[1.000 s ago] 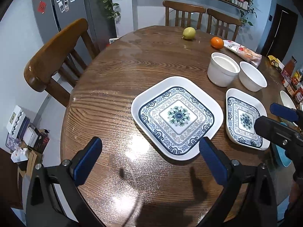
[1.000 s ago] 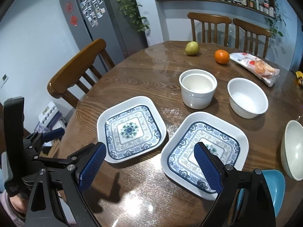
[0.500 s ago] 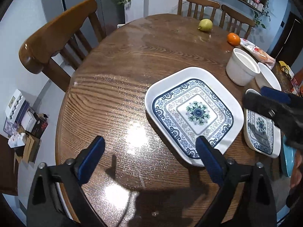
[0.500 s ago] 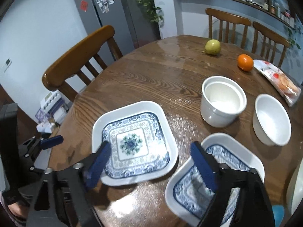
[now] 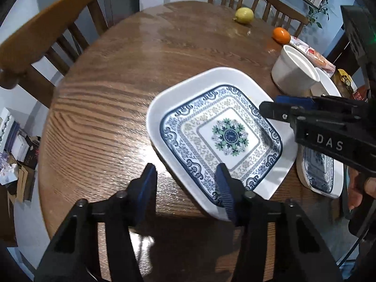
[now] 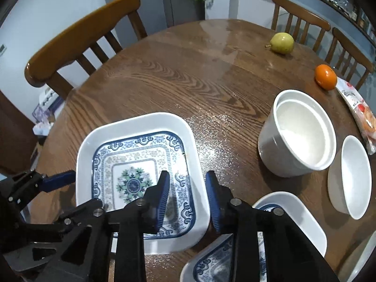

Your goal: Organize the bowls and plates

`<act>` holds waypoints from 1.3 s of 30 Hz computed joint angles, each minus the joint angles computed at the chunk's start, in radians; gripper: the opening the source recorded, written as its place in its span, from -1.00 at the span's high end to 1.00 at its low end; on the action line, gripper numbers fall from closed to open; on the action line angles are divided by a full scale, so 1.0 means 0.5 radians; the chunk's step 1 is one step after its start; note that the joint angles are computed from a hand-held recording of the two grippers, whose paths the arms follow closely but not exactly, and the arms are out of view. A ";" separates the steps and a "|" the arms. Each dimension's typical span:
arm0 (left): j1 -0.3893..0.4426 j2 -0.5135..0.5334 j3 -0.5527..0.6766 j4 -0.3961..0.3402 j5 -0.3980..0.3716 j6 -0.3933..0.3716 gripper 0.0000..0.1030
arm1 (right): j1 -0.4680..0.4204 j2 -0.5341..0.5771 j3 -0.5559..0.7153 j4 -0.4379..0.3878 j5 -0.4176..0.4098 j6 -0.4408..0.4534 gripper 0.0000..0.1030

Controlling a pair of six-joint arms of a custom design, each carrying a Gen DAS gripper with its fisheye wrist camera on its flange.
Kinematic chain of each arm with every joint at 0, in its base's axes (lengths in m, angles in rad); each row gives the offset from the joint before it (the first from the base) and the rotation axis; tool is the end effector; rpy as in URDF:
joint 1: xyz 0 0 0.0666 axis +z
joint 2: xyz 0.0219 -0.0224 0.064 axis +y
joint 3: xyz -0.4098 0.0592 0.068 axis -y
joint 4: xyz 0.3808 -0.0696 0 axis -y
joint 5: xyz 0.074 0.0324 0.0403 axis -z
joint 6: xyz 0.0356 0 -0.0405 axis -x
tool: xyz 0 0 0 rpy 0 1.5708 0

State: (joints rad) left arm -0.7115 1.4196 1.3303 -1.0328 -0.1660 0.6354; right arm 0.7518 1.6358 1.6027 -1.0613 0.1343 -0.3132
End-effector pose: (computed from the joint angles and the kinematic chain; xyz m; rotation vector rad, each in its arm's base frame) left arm 0.3473 -0.2922 0.4136 0.0511 2.6819 -0.2073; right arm 0.4030 0.3697 0.4253 -0.5361 2.6050 0.1737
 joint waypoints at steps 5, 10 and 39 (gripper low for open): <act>0.011 0.012 0.009 0.011 -0.032 -0.032 0.37 | -0.031 0.060 0.040 -0.096 -0.021 0.061 0.66; 0.036 0.002 -0.004 0.027 -0.044 -0.036 0.44 | -0.046 0.043 0.015 -0.056 -0.048 0.040 0.71; 0.108 -0.270 -0.066 -0.162 -0.114 -0.260 0.52 | 0.199 -0.296 -0.350 0.226 -0.382 -0.678 0.83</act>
